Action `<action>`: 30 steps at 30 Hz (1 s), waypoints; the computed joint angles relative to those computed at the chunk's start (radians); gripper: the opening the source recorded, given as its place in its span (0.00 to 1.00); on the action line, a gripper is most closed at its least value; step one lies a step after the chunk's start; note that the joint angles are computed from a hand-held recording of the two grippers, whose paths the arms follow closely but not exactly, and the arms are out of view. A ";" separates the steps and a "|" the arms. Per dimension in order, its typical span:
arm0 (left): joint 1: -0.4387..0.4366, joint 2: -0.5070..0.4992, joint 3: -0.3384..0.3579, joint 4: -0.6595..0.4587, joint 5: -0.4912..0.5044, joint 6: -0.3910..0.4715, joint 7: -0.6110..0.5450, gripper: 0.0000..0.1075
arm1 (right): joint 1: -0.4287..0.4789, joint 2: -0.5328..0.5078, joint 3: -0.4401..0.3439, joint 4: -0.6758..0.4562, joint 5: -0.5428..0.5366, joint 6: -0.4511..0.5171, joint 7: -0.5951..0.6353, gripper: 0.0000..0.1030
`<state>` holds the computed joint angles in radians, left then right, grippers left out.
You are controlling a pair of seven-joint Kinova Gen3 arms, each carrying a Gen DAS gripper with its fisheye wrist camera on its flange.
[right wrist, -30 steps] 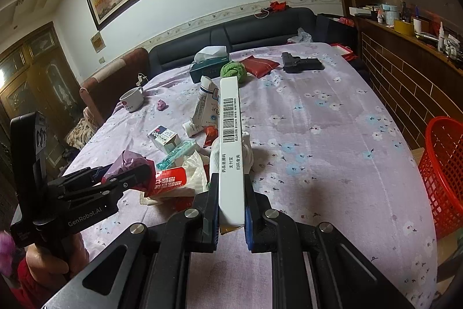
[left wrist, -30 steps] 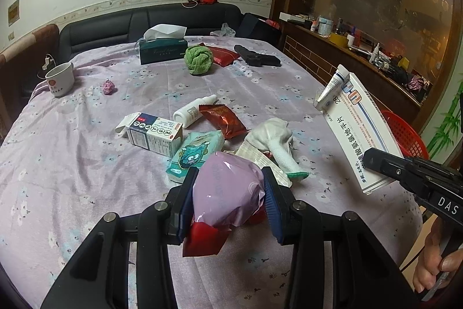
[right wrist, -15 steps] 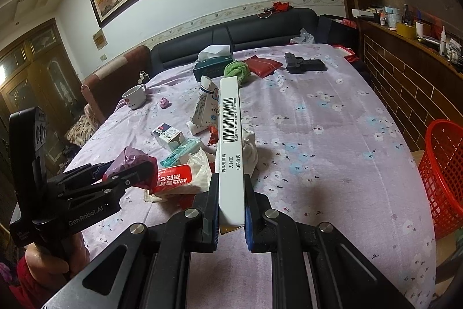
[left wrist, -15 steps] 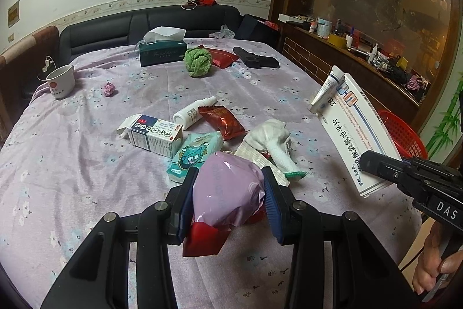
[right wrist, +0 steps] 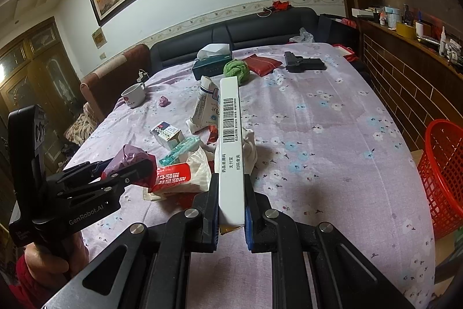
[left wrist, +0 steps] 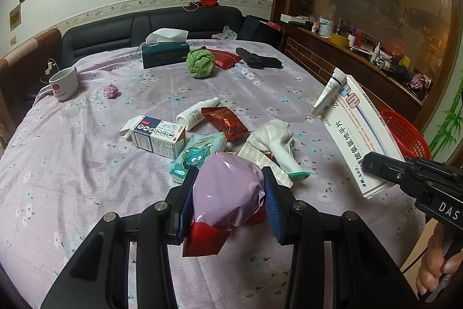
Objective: Collect trash
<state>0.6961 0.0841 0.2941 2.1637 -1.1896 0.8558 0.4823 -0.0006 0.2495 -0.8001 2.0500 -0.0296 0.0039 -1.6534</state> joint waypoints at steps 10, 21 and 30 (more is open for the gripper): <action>0.010 0.006 0.001 0.000 0.004 0.027 0.001 0.38 | -0.027 -0.002 0.024 0.003 0.000 0.000 -0.005 0.14; 0.012 0.009 0.001 -0.001 0.003 0.028 0.002 0.38 | -0.030 0.000 0.026 0.007 0.001 -0.004 -0.012 0.14; -0.004 0.003 -0.004 -0.010 -0.010 -0.030 -0.018 0.38 | 0.052 0.014 -0.043 0.010 0.012 -0.001 -0.028 0.14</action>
<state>0.6922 0.0871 0.2899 2.1537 -1.1994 0.8261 0.4647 0.0516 0.2639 -0.8434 2.0598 -0.0181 0.0025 -1.6817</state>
